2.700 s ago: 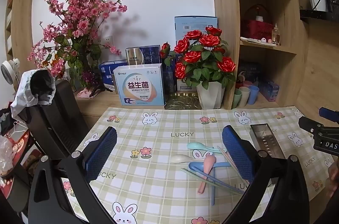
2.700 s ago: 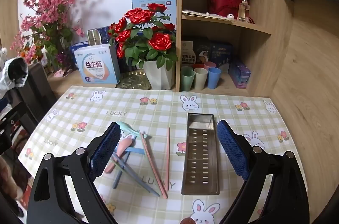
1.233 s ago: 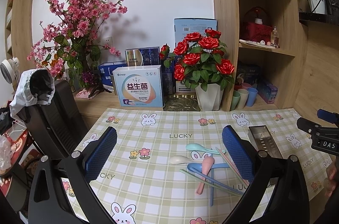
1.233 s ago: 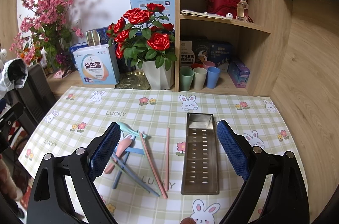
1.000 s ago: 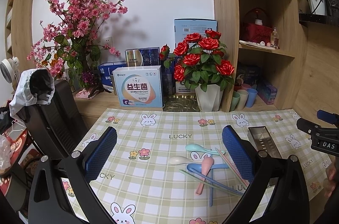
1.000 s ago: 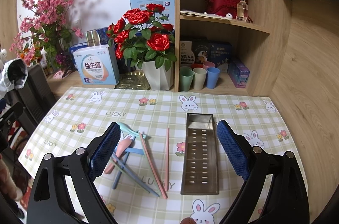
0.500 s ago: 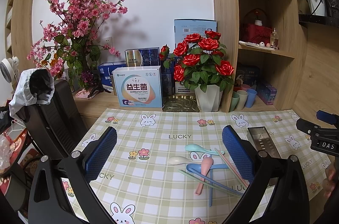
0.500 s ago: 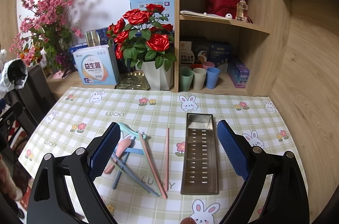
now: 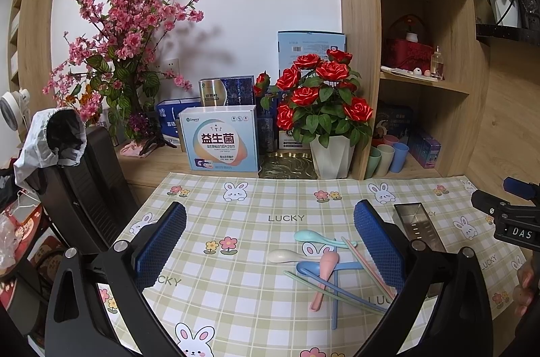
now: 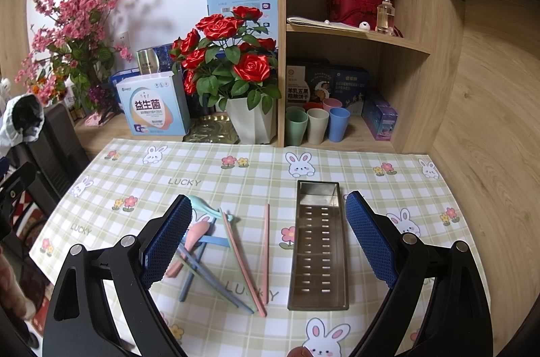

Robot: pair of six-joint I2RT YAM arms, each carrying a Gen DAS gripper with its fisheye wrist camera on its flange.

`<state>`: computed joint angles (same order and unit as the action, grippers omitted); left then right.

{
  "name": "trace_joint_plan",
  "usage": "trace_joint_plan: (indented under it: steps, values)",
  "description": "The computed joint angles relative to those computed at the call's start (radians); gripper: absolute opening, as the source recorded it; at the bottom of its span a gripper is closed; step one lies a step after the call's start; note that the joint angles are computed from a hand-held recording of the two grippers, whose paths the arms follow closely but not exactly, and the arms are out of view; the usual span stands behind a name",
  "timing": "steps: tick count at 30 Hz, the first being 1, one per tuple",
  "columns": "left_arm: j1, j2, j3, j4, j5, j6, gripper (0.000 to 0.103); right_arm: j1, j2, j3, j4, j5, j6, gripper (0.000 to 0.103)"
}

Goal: Organize utensils

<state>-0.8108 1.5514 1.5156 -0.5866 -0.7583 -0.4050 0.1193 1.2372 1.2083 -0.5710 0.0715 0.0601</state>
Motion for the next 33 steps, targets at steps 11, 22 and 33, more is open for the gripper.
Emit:
trace_joint_plan:
  steps: [11,22,33]
  values:
    - [0.002,0.010,0.010,0.007,0.012,-0.003,0.097,0.012,-0.001,-0.014,0.011,0.008,0.009,0.089]
    - [0.042,-0.028,-0.089,0.108,0.104,0.031,0.097,-0.047,-0.002,-0.082,0.110,-0.076,0.042,0.089]
    - [0.084,-0.015,-0.192,0.171,0.192,0.003,0.095,-0.064,0.072,-0.155,0.165,-0.125,0.062,0.090]
